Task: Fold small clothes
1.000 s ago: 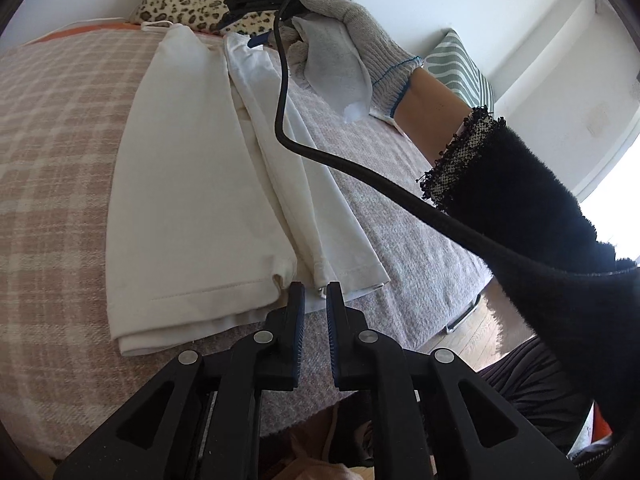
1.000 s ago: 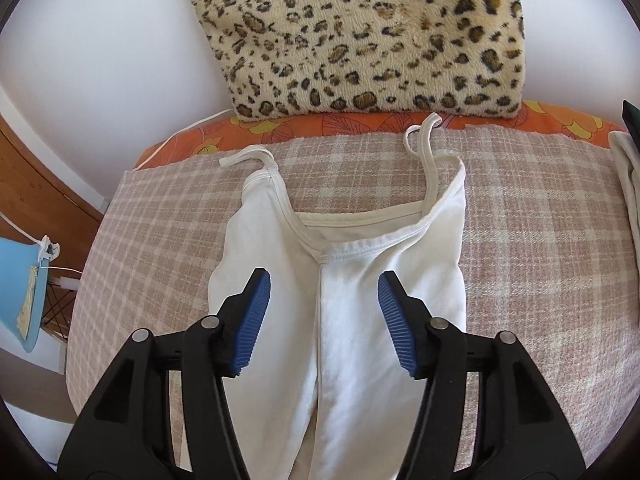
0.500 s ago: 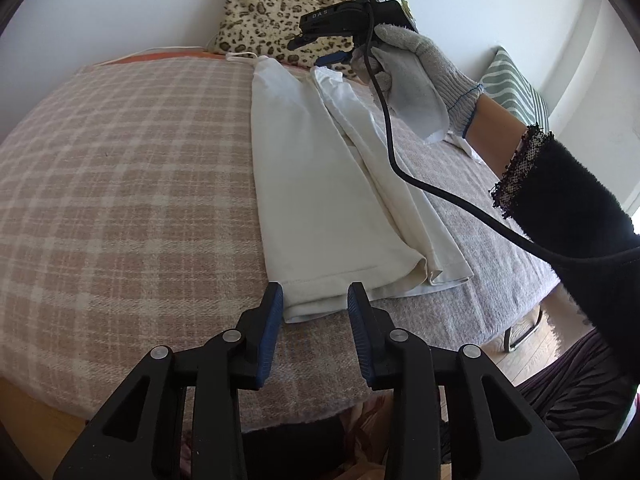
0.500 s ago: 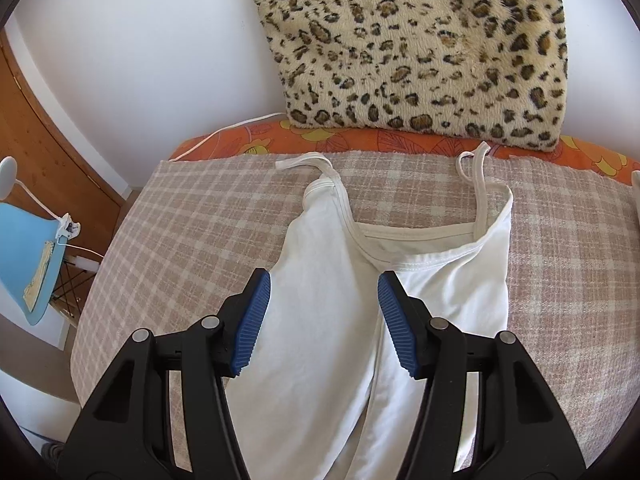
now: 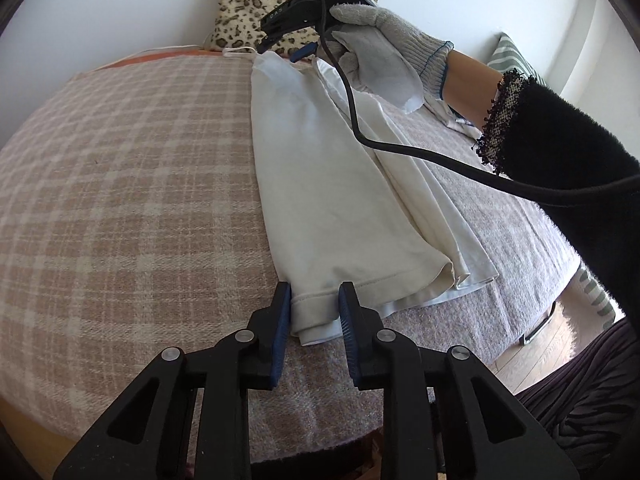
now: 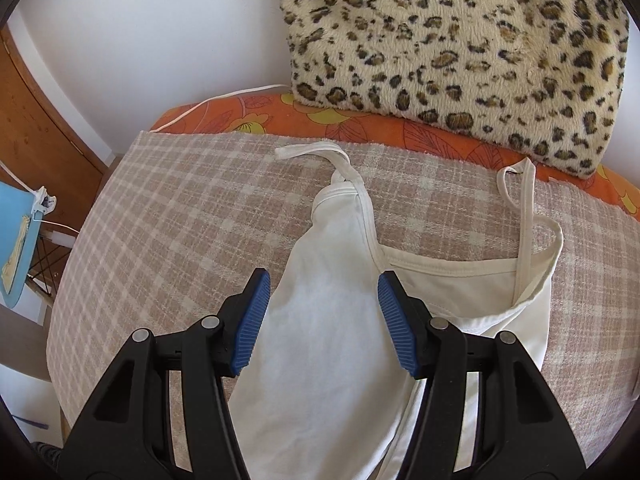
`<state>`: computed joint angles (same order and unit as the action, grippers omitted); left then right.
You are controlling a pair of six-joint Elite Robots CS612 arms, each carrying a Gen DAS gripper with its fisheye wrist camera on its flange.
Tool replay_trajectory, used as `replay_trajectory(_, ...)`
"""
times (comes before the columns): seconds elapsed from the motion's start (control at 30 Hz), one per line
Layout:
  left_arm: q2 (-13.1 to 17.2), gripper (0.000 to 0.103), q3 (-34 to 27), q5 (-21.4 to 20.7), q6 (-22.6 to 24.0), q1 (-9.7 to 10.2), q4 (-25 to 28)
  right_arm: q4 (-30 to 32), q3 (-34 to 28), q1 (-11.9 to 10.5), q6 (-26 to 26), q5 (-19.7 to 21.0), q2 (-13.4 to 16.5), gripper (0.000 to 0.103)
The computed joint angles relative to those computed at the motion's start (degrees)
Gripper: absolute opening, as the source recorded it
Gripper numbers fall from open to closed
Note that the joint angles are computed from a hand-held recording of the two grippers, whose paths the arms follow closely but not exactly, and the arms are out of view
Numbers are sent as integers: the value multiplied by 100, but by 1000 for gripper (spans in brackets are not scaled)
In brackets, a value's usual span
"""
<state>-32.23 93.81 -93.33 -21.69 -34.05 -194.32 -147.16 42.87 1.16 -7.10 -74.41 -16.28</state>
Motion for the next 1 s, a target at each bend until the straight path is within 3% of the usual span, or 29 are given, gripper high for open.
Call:
replay_trajectory(0.1,46,8,-43,-191,-72,66,-77,158,-202,43,10,-190,105,57)
replay_trajectory(0.17,69,6,-41,-219,43,77,-157,324,-336,69,14,-286,161,27)
replay_trajectory(0.23,82,5,-36,-315,5,108,-221,485,-470,98,-15,-404,221,16)
replay_trajectory(0.33,90,4,-3,-484,-316,183,-330,380,-473,156,-137,-630,231,12)
replay_trajectory(0.4,88,4,34,-526,-457,208,-421,317,-464,179,-152,-701,227,4)
replay_trajectory(0.63,85,4,124,-436,-662,202,-661,229,-514,224,-174,-769,240,4)
replay_trajectory(0.67,88,6,116,-426,-762,215,-638,247,-521,220,-175,-732,245,4)
replay_trajectory(0.73,22,18,146,-223,-914,209,-407,250,-527,208,-130,-644,250,4)
replay_trajectory(0.8,27,22,152,-143,-968,204,-577,273,-554,200,-62,-609,261,4)
replay_trajectory(0.97,83,22,-108,-137,-386,119,-113,311,-629,225,-80,-632,300,4)
replay_trajectory(1.0,109,16,-120,-65,-338,104,-147,312,-644,233,-95,-637,307,4)
